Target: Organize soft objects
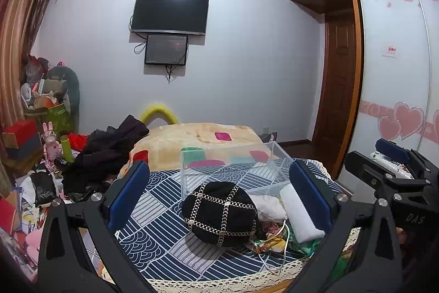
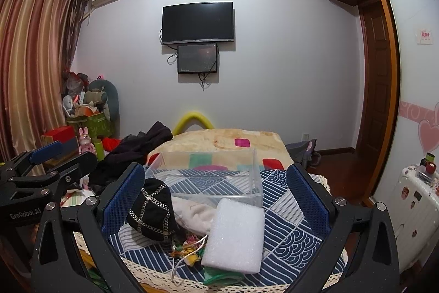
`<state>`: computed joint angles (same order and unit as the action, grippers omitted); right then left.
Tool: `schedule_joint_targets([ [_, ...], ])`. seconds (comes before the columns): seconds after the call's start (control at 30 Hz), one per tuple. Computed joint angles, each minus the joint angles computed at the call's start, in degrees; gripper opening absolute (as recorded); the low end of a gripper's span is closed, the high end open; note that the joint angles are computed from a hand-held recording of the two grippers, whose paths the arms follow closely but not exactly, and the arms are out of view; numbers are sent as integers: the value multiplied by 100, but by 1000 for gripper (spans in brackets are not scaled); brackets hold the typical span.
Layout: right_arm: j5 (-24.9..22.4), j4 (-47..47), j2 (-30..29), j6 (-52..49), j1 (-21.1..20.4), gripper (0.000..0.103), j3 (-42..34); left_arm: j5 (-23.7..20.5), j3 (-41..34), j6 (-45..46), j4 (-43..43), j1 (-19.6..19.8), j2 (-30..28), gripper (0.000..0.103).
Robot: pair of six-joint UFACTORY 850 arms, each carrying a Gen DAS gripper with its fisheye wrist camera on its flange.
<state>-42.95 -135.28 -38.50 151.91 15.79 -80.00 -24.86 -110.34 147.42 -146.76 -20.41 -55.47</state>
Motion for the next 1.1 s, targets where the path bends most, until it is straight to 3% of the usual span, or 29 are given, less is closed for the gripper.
schedule_joint_targets([
  [1.1,-43,-37,20,25,14,103,22,-50,44,60,-67,-12,20,103],
])
